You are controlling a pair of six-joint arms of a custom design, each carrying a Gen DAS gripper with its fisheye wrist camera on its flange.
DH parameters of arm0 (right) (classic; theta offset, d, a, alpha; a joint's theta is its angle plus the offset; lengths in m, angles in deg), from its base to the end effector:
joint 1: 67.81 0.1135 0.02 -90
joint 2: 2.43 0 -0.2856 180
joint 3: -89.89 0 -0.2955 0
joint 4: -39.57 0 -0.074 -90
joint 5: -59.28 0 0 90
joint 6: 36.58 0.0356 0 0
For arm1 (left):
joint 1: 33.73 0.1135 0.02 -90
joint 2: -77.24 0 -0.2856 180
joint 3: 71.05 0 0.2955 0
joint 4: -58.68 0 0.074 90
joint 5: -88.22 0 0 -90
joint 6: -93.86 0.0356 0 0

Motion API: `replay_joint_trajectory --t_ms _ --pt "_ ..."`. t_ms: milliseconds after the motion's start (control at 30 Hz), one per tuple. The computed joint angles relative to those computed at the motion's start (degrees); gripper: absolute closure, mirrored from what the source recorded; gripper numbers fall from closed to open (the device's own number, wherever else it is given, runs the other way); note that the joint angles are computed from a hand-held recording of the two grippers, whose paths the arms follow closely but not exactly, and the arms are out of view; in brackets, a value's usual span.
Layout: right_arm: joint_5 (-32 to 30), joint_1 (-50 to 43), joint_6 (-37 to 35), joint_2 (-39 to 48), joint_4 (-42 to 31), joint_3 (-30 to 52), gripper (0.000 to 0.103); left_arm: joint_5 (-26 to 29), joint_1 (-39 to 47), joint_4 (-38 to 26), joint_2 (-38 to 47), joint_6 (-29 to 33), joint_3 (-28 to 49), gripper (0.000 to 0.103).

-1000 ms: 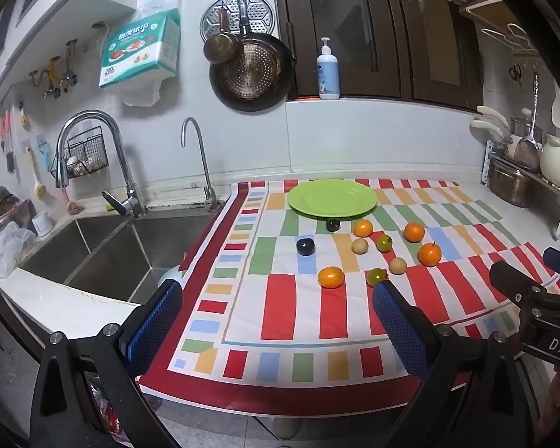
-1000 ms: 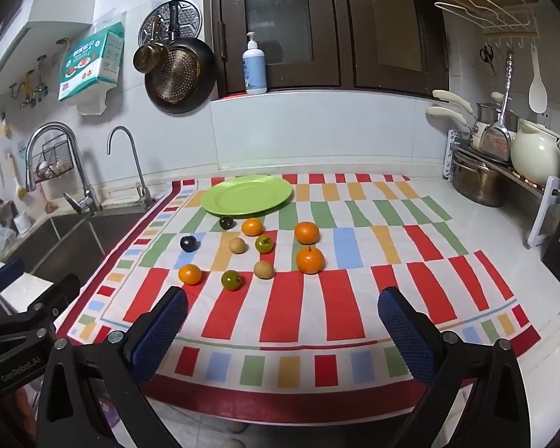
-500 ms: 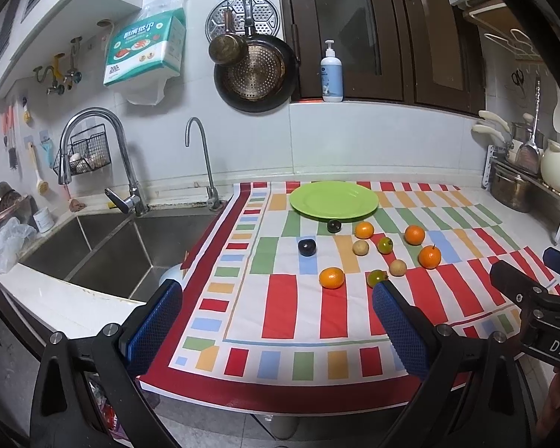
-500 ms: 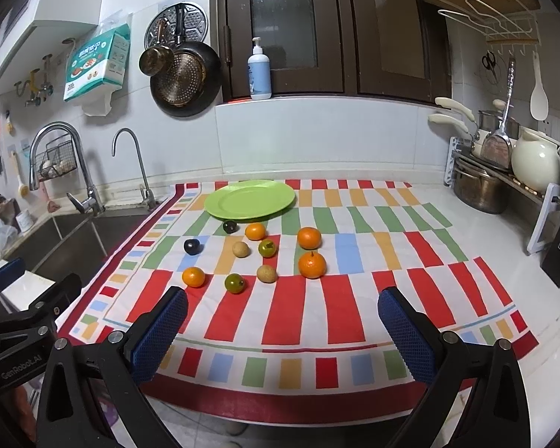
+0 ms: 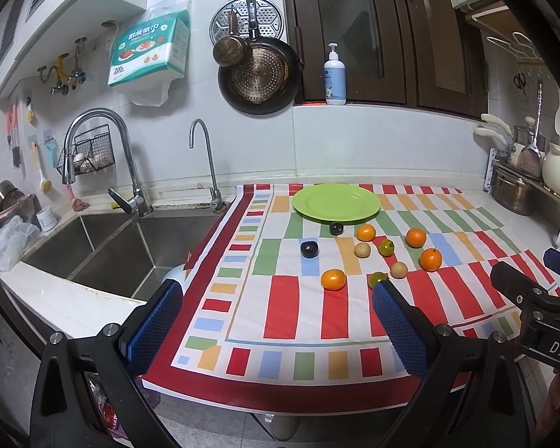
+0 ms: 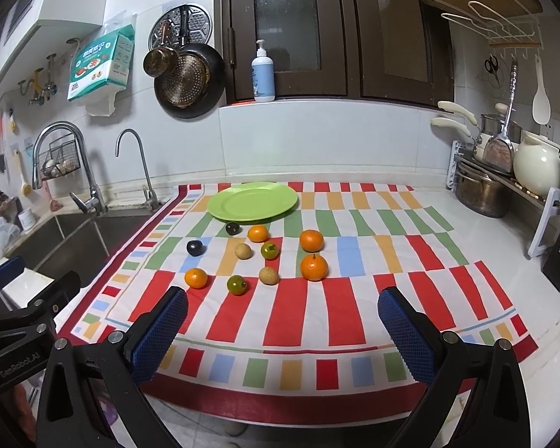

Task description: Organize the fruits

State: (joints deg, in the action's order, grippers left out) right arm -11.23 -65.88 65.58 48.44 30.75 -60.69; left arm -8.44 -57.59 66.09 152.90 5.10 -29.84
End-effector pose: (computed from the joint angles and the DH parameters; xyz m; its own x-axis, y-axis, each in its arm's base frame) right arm 0.2080 -0.0049 0.1728 -0.4385 0.1839 -0.8797 0.3566 0.9341 0.0175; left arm 0.2672 -0.1137 0.1733 -0.4090 0.2044 -0.8893 0.3162 0.9459 0.0720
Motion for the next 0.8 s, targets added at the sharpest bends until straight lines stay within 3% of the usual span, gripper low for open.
replay_joint_trajectory --t_ms 800 --pt "0.2 0.2 -0.3 0.3 0.2 0.2 0.000 -0.4 -0.3 -0.2 -0.1 -0.4 -0.3 0.000"
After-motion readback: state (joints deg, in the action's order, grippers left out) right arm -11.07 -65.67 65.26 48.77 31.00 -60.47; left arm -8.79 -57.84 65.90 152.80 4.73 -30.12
